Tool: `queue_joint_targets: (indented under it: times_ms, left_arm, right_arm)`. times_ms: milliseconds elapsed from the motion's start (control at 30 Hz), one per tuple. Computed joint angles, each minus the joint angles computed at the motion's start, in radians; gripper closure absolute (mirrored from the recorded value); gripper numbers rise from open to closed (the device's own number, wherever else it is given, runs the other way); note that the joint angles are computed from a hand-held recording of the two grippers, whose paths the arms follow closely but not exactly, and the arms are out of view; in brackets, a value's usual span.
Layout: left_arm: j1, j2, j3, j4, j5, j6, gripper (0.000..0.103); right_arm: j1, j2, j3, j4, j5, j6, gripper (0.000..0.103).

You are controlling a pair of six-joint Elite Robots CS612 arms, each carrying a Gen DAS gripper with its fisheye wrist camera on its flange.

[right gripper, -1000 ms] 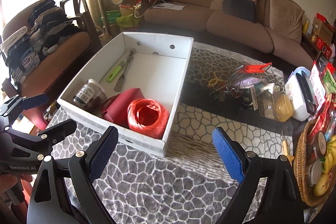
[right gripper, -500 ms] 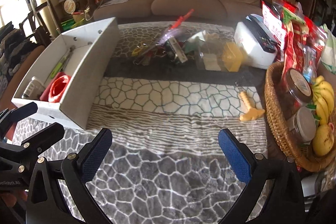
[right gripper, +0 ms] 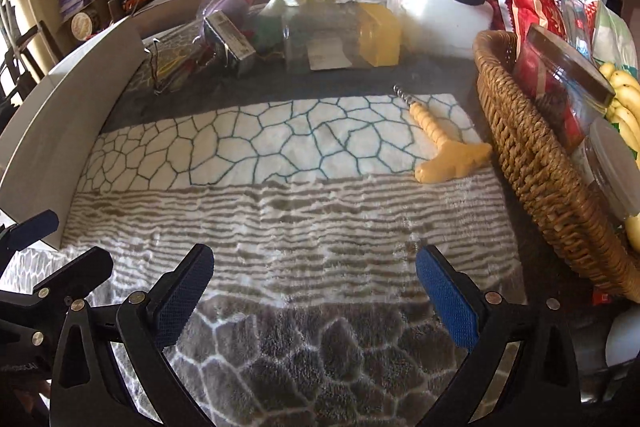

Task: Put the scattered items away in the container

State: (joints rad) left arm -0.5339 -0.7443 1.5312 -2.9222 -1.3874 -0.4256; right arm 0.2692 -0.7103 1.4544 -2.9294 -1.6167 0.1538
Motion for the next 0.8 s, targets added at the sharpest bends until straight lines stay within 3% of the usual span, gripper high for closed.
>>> queue_joint_targets:
  times_ms: [167, 433, 800]
  left_arm:
    - [0.011, 0.023, -0.012, -0.006, -0.012, -0.047, 0.0]
    - [0.012, 0.041, -0.028, -0.006, -0.023, -0.036, 0.0]
    - [-0.005, 0.059, -0.043, -0.008, 0.057, -0.002, 0.0]
  right_arm:
    - [0.011, 0.023, -0.016, 0.002, -0.045, -0.071, 0.0]
    - [0.0, 0.029, -0.017, -0.037, -0.024, -0.033, 0.0]
    - [-0.003, 0.046, -0.034, -0.025, -0.02, -0.063, 0.0]
